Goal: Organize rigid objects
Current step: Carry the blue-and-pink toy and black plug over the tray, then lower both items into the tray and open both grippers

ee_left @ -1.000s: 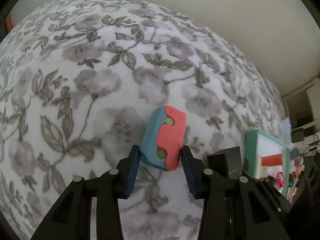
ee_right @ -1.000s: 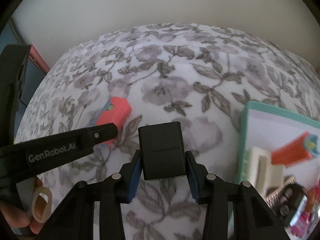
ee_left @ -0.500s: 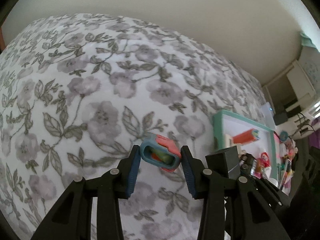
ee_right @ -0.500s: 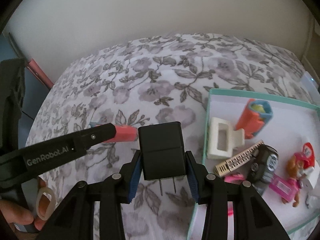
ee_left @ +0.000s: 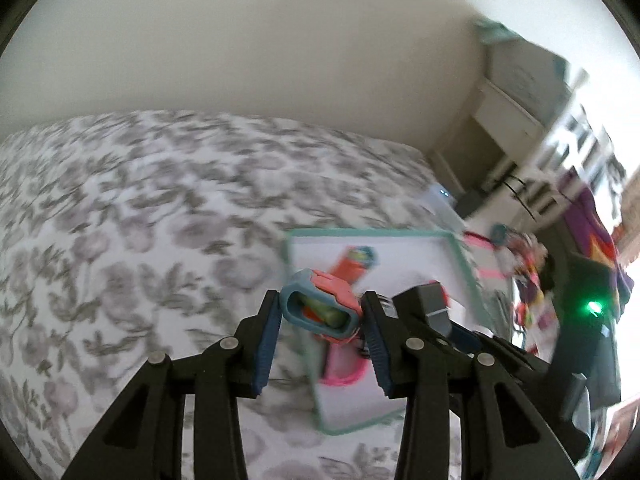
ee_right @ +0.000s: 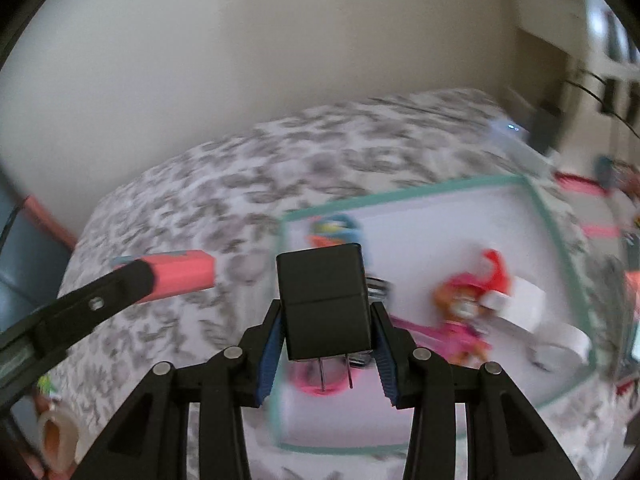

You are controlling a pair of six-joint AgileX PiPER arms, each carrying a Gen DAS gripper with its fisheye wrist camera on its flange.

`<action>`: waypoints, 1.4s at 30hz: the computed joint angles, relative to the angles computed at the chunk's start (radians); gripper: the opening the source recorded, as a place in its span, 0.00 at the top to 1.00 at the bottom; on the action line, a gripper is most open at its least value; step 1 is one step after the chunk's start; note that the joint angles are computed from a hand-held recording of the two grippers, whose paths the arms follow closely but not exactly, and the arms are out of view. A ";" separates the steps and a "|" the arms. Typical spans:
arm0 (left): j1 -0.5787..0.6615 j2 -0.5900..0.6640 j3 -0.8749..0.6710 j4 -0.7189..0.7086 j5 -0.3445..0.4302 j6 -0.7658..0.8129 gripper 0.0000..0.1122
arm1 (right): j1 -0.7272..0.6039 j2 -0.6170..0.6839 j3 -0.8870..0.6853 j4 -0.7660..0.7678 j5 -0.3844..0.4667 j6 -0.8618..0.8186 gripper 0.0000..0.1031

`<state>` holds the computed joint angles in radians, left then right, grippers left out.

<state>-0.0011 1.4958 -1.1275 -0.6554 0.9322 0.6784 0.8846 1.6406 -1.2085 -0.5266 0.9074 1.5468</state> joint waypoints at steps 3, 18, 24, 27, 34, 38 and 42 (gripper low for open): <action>-0.094 -0.022 0.035 0.037 -0.036 -0.016 0.62 | -0.030 -0.036 0.062 0.047 0.011 0.012 0.57; -0.240 0.019 0.162 0.201 -0.079 -0.146 0.62 | -0.062 -0.090 0.220 0.188 -0.052 -0.021 0.57; -0.216 0.011 0.191 0.201 -0.064 -0.142 0.62 | -0.056 -0.072 0.221 0.222 -0.061 -0.053 0.58; -0.198 0.006 0.203 0.196 -0.049 -0.139 0.60 | -0.053 -0.063 0.218 0.233 -0.064 -0.065 0.57; -0.158 -0.036 0.220 0.226 -0.071 -0.167 0.49 | -0.029 -0.044 0.197 0.222 -0.045 -0.056 0.56; -0.143 -0.061 0.233 0.321 -0.137 -0.279 0.33 | -0.005 -0.026 0.172 0.208 -0.023 -0.042 0.42; -0.115 -0.065 0.243 0.391 -0.201 -0.346 0.26 | 0.023 -0.009 0.141 0.181 0.005 -0.037 0.33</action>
<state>-0.1161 1.4311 -0.8845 -0.2642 0.7312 0.3325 0.9071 1.6313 -1.0672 -0.3452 0.9125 1.5100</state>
